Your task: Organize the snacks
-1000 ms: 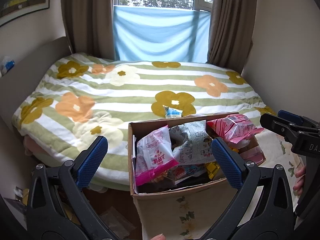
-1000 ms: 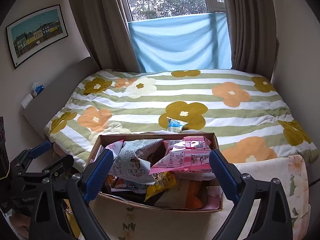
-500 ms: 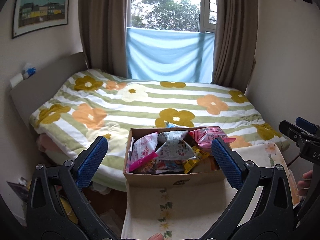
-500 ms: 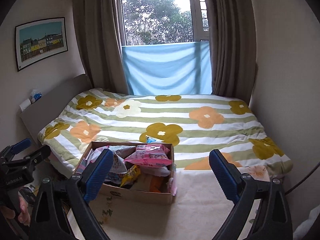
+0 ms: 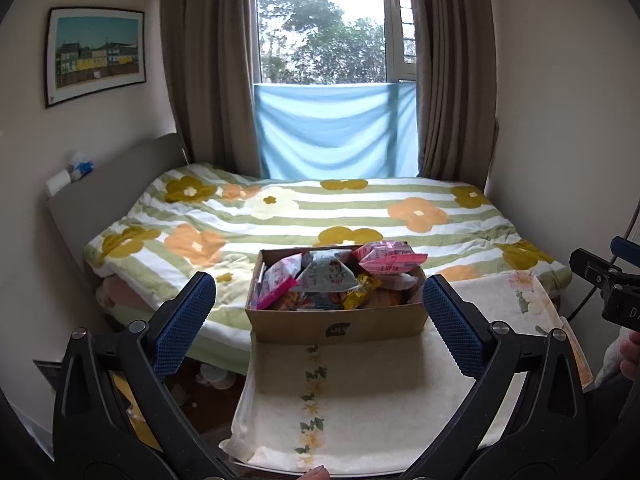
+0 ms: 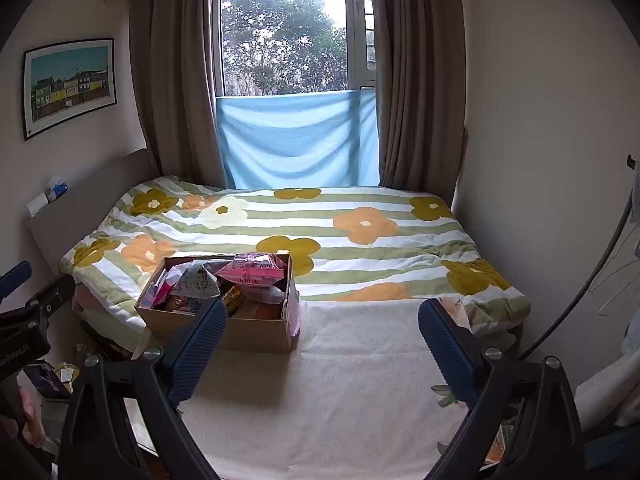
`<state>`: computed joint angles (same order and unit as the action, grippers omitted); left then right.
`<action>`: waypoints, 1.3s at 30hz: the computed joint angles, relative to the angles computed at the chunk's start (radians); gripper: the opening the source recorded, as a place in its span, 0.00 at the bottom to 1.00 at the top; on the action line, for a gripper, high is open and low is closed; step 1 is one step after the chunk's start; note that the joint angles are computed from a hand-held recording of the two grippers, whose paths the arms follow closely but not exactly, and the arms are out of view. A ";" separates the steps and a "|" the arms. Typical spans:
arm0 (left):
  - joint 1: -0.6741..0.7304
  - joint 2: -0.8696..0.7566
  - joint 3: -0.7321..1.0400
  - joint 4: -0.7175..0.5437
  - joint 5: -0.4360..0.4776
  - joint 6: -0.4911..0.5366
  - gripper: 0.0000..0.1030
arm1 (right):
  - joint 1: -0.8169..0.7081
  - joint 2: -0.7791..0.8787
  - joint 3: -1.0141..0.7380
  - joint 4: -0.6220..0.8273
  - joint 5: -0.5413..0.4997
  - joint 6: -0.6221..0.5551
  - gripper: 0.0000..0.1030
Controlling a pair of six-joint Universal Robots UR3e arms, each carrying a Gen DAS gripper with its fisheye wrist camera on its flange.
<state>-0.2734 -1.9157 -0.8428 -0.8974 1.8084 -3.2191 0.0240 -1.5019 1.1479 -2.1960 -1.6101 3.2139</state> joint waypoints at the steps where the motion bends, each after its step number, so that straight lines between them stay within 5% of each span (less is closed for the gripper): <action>1: -0.004 0.016 -0.024 0.007 0.000 -0.005 1.00 | -0.001 -0.020 0.022 -0.007 0.000 0.005 0.93; 8: -0.027 0.098 -0.126 0.036 0.009 -0.021 1.00 | 0.007 -0.114 0.117 -0.030 -0.016 0.027 0.93; 39: -0.064 0.057 -0.048 -0.008 0.036 -0.027 1.00 | -0.009 -0.154 0.146 -0.038 -0.019 0.022 0.93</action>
<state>-0.3376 -1.8584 -0.8906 -0.9050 1.8440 -3.2460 0.0150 -1.6562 1.2943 -2.2344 -1.6286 3.2363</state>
